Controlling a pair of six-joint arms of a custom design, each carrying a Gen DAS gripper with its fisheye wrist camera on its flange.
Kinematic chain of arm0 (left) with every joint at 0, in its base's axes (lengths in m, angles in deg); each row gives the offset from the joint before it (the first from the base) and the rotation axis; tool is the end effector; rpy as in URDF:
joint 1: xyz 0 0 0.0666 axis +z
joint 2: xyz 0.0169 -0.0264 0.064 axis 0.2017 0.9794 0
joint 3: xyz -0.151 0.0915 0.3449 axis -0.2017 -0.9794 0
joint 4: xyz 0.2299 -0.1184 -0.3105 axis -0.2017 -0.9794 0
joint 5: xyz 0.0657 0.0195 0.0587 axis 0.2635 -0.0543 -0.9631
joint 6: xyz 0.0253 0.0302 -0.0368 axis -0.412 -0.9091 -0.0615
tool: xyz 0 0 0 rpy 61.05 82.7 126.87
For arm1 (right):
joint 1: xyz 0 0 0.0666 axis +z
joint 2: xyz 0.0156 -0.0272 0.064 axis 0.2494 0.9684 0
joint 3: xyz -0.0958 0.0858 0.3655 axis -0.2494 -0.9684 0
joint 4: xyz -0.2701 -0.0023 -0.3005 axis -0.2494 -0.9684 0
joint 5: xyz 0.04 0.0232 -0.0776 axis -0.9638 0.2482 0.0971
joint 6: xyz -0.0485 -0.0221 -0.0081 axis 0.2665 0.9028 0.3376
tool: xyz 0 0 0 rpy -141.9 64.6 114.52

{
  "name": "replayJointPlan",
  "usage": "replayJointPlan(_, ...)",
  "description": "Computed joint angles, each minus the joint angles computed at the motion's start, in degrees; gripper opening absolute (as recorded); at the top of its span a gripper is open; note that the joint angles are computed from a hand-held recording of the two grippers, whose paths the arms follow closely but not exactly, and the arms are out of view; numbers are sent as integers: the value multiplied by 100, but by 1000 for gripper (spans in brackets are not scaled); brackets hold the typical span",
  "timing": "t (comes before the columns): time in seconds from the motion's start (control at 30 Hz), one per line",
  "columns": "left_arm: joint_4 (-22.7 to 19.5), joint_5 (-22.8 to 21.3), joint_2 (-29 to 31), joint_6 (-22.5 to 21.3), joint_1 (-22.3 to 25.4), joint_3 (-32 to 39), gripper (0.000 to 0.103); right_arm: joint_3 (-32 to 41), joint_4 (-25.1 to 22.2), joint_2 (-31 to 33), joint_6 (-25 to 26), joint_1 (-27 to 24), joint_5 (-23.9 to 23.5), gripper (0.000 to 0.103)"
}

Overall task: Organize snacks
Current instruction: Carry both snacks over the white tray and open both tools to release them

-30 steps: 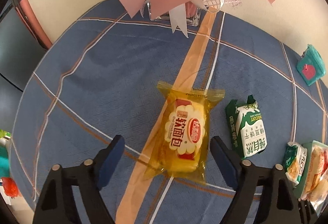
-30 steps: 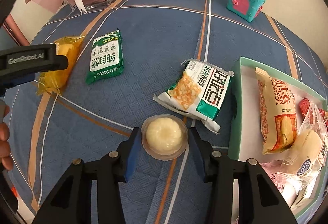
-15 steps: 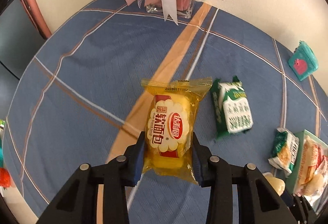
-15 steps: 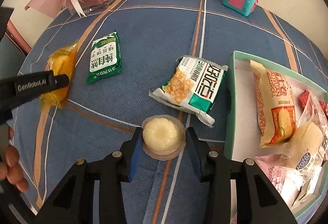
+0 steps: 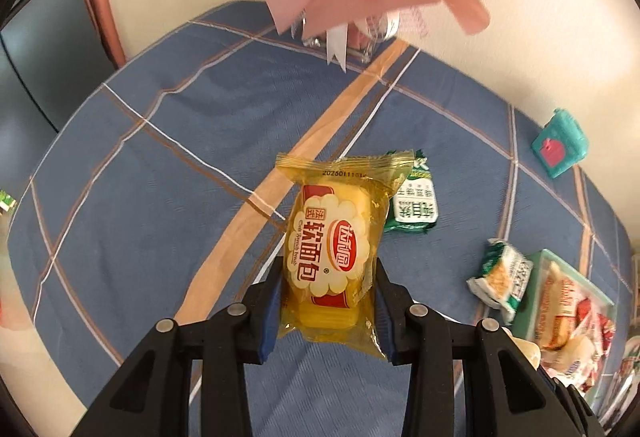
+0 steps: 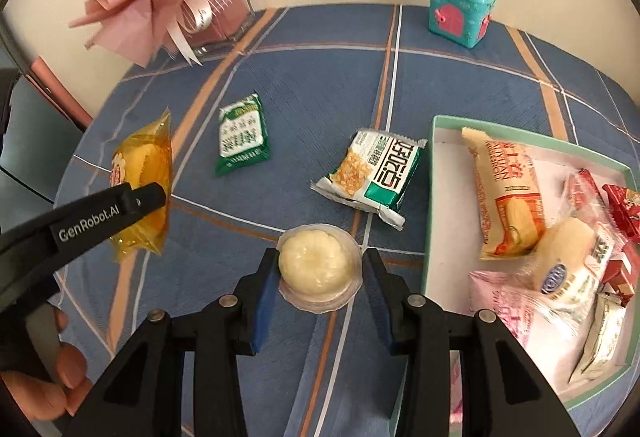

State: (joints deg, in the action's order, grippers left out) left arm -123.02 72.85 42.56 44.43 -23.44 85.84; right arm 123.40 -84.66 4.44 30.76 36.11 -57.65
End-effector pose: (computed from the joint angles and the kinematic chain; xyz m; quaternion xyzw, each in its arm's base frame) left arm 0.4712 -0.3285 0.3432 0.0963 0.9693 -0.0790 0.2120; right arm 0.3541 0.1320 0.3255 0.2524 0.9297 0.0561 0.2624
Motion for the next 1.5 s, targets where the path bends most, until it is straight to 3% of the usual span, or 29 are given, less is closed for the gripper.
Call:
replayJointPlan(0.2, 183, -168, -479, 106, -156, -330, 41, -179, -188, -583, -186, 198, 120, 44)
replayJointPlan(0.63, 367, -26, -662, 52, -457, -320, 41, -375, -684, -1311, -521, 318, 307, 44)
replayJointPlan(1.1, 359, -125, -618, -43, -918, -249, 42, -570, -899, -1819, -445, -71, 272, 44)
replayJointPlan(1.5, 246, -177, -464, -183, -1349, -80, 42, -949, -1194, -2389, -439, -750, -41, 44)
